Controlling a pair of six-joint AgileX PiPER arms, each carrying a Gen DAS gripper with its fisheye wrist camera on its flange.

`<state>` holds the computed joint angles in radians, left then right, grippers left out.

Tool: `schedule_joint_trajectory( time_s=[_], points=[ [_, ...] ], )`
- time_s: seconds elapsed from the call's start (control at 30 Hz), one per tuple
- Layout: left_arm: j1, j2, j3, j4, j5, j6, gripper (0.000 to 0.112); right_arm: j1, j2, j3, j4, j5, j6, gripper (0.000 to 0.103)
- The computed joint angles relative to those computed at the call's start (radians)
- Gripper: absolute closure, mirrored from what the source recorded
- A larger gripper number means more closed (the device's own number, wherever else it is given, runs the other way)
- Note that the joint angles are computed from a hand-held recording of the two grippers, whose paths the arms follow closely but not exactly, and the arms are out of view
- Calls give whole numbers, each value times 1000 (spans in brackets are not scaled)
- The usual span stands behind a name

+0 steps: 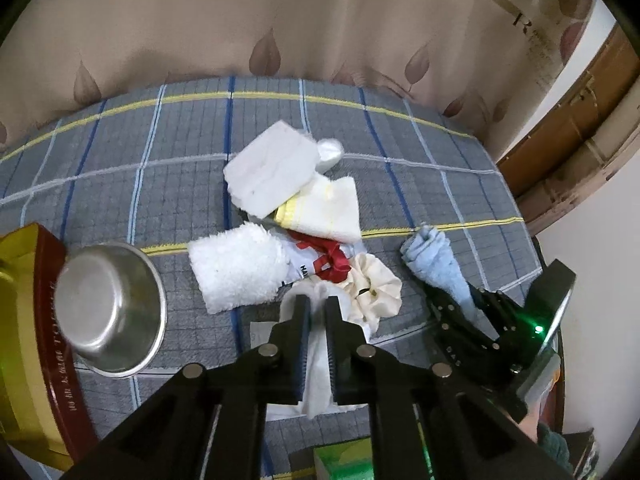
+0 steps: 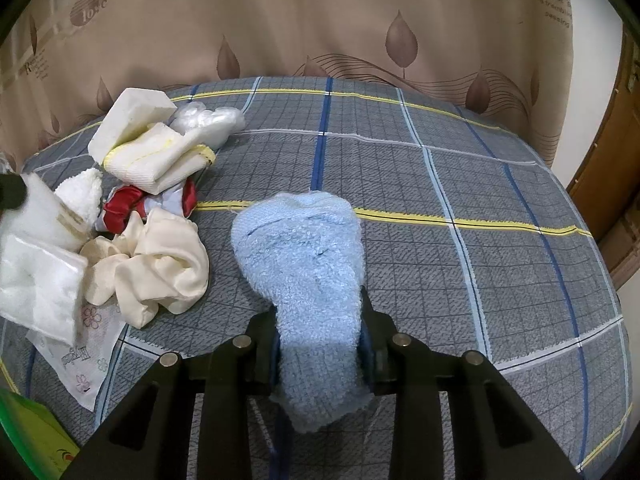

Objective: Organize soft objects
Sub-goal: 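Grasp a white folded cloth from the pile with the left gripper while the right holds the sock, then carry the white cloth into the gold tin tray and open the left gripper while the right holds the sock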

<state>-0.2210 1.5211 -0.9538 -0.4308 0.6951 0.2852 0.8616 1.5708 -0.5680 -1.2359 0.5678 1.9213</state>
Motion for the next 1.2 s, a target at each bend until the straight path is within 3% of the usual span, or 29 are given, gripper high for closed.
schedule_joint_trajectory(
  time_s=[0.23,0.33,0.43,0.63,0.83,1.0,1.2],
  points=[
    [5,-70,-7,28,29,-20,105,0,0,0,1,1,-1,72],
    [32,-110,-7,-29,70,24,105,2,3,0,0,3,2,72],
    [-30,-136,20,112,6,-51,105,3,5,0,-4,3,6,72],
    [-25,-153,47,137,-22,-66,105,2,7,0,-7,2,10,72],
    [-6,-178,24,149,4,-69,105,3,6,0,-5,1,10,72],
    [58,-199,1,150,47,-45,105,3,4,0,-1,3,6,72],
    [232,-221,-29,172,99,44,105,3,5,-1,1,3,5,72]
  ],
)
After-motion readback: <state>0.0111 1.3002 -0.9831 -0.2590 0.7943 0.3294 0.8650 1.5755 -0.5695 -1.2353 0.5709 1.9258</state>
